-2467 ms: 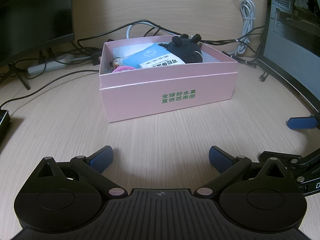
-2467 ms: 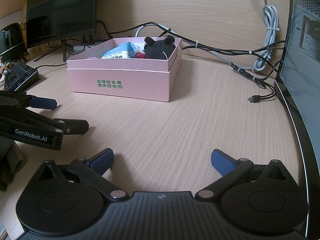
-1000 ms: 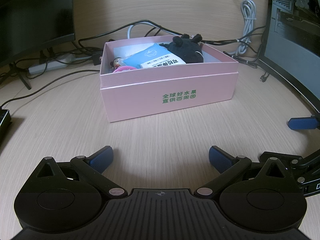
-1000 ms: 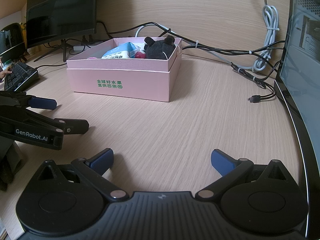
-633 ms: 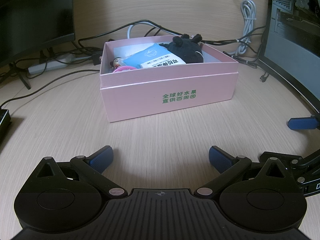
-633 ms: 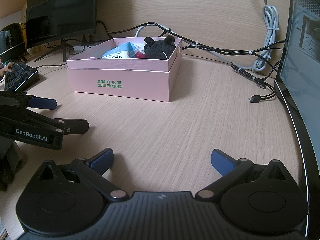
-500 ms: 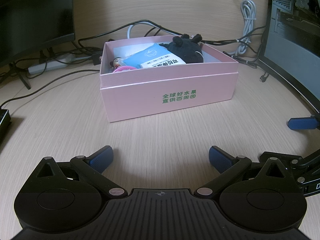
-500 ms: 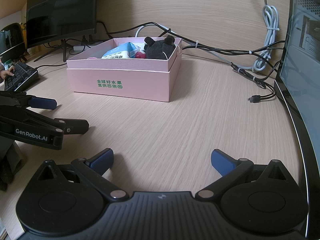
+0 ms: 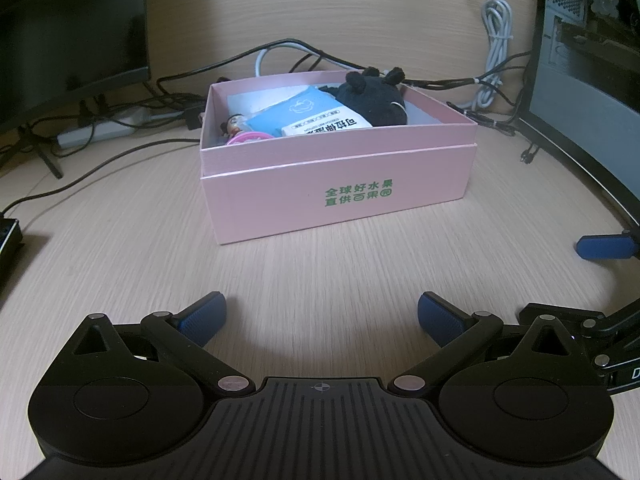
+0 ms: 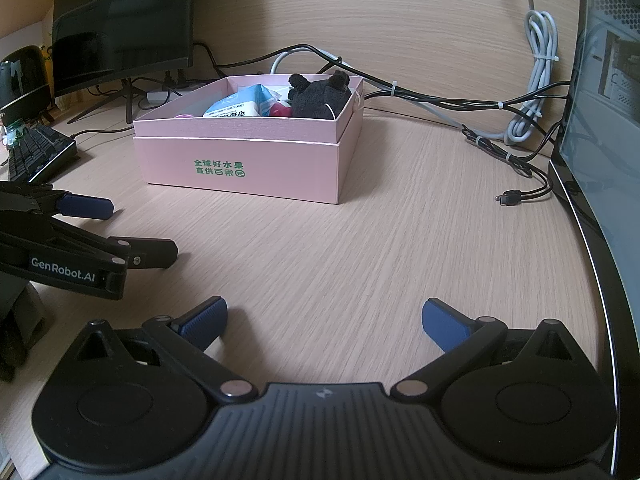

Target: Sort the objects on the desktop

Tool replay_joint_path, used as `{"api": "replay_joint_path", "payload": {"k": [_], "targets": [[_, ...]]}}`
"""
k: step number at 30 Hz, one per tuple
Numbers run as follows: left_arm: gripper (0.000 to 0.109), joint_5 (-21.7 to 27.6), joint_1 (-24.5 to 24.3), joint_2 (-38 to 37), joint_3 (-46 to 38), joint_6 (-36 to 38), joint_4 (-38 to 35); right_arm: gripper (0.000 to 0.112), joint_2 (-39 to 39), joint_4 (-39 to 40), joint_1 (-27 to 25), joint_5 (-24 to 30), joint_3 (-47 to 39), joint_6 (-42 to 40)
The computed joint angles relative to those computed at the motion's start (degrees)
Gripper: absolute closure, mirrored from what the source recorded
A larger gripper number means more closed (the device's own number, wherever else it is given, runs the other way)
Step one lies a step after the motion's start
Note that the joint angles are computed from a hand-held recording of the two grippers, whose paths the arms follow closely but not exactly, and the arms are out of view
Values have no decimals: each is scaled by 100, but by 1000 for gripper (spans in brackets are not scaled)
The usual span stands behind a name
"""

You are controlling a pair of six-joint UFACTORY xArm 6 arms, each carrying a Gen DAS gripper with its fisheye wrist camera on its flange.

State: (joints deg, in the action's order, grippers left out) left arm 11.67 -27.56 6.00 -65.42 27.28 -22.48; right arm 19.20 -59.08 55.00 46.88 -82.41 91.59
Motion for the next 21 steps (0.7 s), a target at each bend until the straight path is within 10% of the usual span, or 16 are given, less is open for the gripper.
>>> {"api": "replay_joint_path", "payload": {"k": [21], "targets": [[6,209,26,-107,33,34,-23,9,9,-3,-3,-2,-8,0]]}}
